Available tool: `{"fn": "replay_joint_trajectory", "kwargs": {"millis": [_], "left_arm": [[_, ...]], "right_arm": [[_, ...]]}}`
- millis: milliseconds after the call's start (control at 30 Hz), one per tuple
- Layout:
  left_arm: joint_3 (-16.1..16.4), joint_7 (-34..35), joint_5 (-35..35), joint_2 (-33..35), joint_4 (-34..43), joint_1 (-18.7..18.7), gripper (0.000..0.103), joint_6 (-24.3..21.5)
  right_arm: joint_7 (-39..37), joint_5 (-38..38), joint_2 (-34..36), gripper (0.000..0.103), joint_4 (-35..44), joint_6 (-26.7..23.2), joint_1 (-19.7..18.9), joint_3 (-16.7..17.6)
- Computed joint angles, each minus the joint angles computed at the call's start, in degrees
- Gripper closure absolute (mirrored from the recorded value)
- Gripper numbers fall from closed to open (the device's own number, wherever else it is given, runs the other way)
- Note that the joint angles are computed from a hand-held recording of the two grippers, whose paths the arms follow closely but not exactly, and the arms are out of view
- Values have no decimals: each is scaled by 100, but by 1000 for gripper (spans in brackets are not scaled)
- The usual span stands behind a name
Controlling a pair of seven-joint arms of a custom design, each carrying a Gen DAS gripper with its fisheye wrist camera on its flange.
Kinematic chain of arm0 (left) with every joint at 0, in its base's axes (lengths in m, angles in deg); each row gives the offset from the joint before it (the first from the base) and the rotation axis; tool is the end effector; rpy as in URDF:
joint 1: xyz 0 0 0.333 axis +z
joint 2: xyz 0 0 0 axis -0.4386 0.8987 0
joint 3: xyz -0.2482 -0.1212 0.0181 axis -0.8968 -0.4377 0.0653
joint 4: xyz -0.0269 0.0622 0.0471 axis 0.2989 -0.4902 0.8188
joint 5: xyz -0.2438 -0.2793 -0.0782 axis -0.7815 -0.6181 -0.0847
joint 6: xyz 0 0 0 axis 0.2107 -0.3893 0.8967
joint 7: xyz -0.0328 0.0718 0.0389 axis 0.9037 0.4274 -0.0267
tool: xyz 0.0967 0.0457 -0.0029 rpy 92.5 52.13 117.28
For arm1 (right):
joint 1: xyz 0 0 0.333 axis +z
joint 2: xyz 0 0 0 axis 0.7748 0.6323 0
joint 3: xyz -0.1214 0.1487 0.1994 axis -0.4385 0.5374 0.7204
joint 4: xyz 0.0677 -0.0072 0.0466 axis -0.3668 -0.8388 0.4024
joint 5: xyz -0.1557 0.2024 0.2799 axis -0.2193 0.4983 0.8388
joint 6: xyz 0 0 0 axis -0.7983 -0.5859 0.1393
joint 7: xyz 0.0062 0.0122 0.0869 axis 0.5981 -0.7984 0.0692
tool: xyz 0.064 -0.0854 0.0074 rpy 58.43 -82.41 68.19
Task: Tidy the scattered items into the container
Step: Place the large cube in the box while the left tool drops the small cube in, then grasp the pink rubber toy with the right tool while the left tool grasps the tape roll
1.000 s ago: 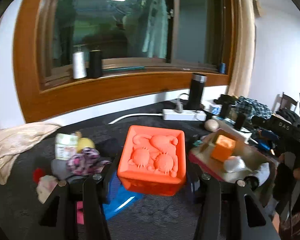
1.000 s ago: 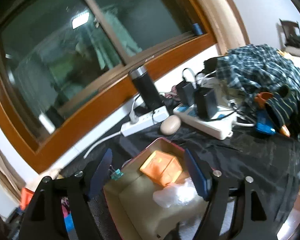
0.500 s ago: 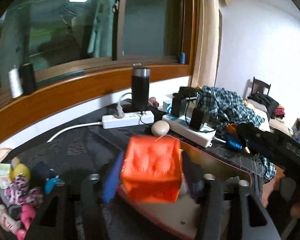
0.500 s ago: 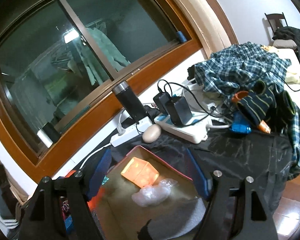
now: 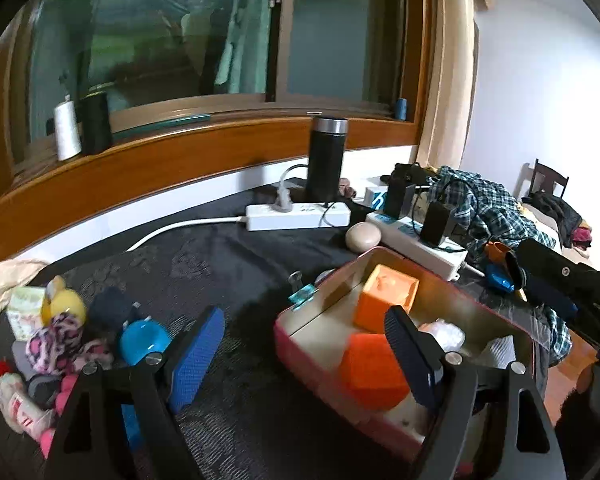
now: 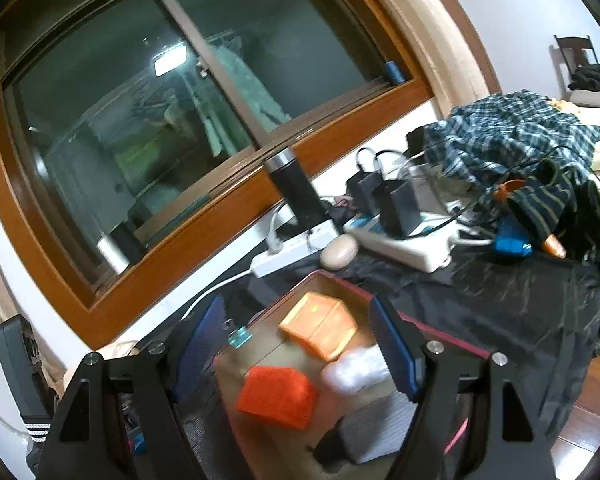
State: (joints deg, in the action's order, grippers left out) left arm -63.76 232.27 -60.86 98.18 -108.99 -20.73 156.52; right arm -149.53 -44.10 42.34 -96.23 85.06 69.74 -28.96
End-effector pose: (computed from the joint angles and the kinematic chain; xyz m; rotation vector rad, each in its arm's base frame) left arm 0.6491 -0.0270 0.5304 -1.1709 2.2200 -1.2332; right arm 0.5192 0.2645 0.5267 -0.8397 1.8743 -0.7608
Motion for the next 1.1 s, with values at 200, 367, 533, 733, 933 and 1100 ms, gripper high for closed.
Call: {"fn": "replay_joint_trajectory", "kwargs": {"millis": [200,367,533,733,933,1100], "left_arm": [[244,-261,-68,17,34,333,19,15],[449,-707,141,209,168,640,19,579],[563,-1369,367,705,721,1064,19,714],[629,-2248,1026,1366,1518,1475,19,500],[458,-2475,1252,1745,1992,1816,19,166],[391,-2690,1407,2046,2339,1887,19,-172]], "right_arm": [[-535,137,530,24,668,45,227,24],[-1257,550,1199,24,1482,210,525,-100],[-2288,1399,2019,24,2443,351,782,-210],[-3520,2494,2938,24,3582,257,972,-222],[-4530,3418,3901,24,4893,-15,1146,-256],[-5258,4038,4428,24,5564,23,1259,-290]]}}
